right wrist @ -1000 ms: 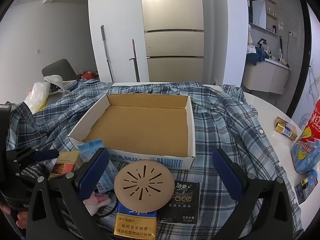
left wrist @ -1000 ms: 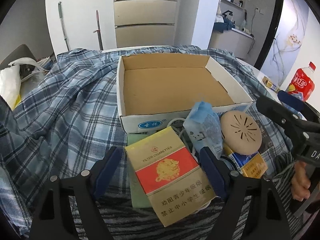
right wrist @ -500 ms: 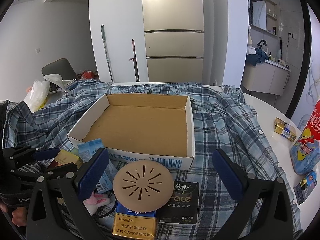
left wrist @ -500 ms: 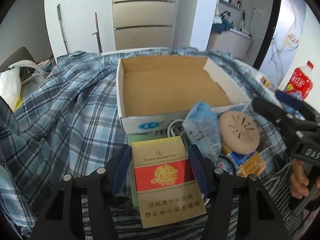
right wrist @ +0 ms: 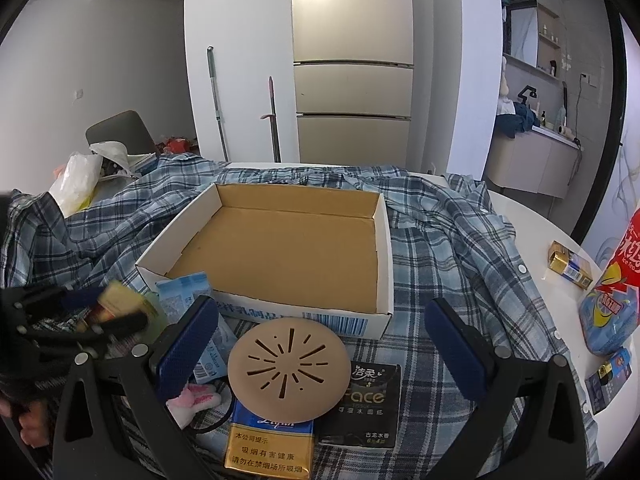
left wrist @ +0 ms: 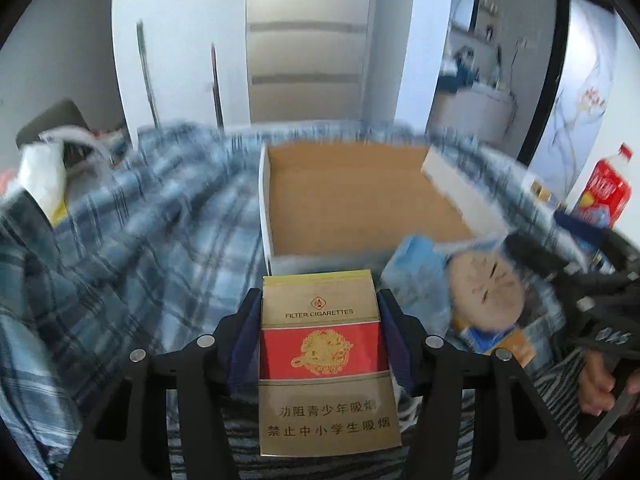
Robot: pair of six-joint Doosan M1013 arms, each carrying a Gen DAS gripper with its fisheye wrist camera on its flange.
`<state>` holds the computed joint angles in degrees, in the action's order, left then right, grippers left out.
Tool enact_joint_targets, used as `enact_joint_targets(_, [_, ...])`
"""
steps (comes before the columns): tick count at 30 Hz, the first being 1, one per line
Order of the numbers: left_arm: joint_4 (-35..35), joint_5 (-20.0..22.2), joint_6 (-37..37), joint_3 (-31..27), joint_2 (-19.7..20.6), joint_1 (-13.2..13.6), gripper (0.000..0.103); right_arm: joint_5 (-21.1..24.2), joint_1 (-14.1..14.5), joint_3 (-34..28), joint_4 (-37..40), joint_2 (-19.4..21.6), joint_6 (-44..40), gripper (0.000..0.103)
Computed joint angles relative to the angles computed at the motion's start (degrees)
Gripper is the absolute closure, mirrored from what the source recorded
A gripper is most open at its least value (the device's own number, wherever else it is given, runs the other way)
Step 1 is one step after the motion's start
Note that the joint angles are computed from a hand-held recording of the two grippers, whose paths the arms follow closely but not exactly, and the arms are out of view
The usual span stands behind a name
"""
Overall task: Organize soft objects
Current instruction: 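Grasp the red-and-gold cigarette pack with the left gripper while the right gripper grasps the beige disc, then place the red-and-gold pack in the box with the left gripper while the right gripper places the beige disc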
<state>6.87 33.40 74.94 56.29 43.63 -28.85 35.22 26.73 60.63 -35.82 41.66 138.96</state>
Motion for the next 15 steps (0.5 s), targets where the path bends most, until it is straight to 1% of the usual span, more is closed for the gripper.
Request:
enact_joint_targets(1, [1.4, -4.3, -0.8, 2.2, -1.1, -0.1, 0.044, -0.3, -0.1, 0.0, 0.6, 0.0, -0.5, 0.000])
enact_joint_targets(3, [5.8, -10.4, -3.6, 5.2, -2.6, -0.5, 0.044, -0.4, -0.2, -0.1, 2.1, 0.1, -1.6, 0.000])
enact_joint_targets(4, [9.1, -13.1, -5.8, 6.5, -3.2, -0.7, 0.044, -0.3, -0.3, -0.3, 3.0, 0.1, -2.4, 0.001])
enact_joint_targets(5, [14.4, -16.3, -9.7, 8.0, -3.9, -1.0, 0.044, -0.3, -0.4, -0.4, 4.2, 0.2, -3.3, 0.002])
enact_joint_targets(8, [25.7, -23.0, -19.2, 10.7, -5.1, -1.1, 0.044, 0.4, -0.8, -1.2, 8.5, 0.7, -6.9, 0.008])
enact_joint_targets(9, [27.6, -23.8, -20.9, 10.8, -5.2, -1.1, 0.044, 0.8, -0.9, -1.6, 10.1, 0.9, -8.3, 0.009])
enact_joint_targets(10, [31.0, -25.1, -24.3, 11.2, -5.3, -1.1, 0.044, 1.4, -1.1, -2.1, 11.9, 1.2, -9.9, 0.010])
enact_joint_targets(11, [31.9, -25.7, -25.5, 11.3, -5.3, -1.0, 0.044, 2.2, -1.2, -2.6, 13.3, 1.5, -11.3, 0.011])
enact_joint_targets(13, [33.9, -26.1, -28.2, 11.2, -5.2, -0.8, 0.044, 3.8, -1.2, -3.7, 15.7, 2.2, -13.8, 0.012])
enact_joint_targets(14, [36.3, -25.9, -31.2, 11.0, -5.0, -0.7, 0.044, 4.7, -1.2, -4.3, 16.4, 2.5, -14.7, 0.012])
enact_joint_targets(15, [36.8, -25.5, -32.2, 10.6, -4.8, -0.6, 0.044, 5.6, -1.2, -4.8, 16.9, 2.9, -15.4, 0.013])
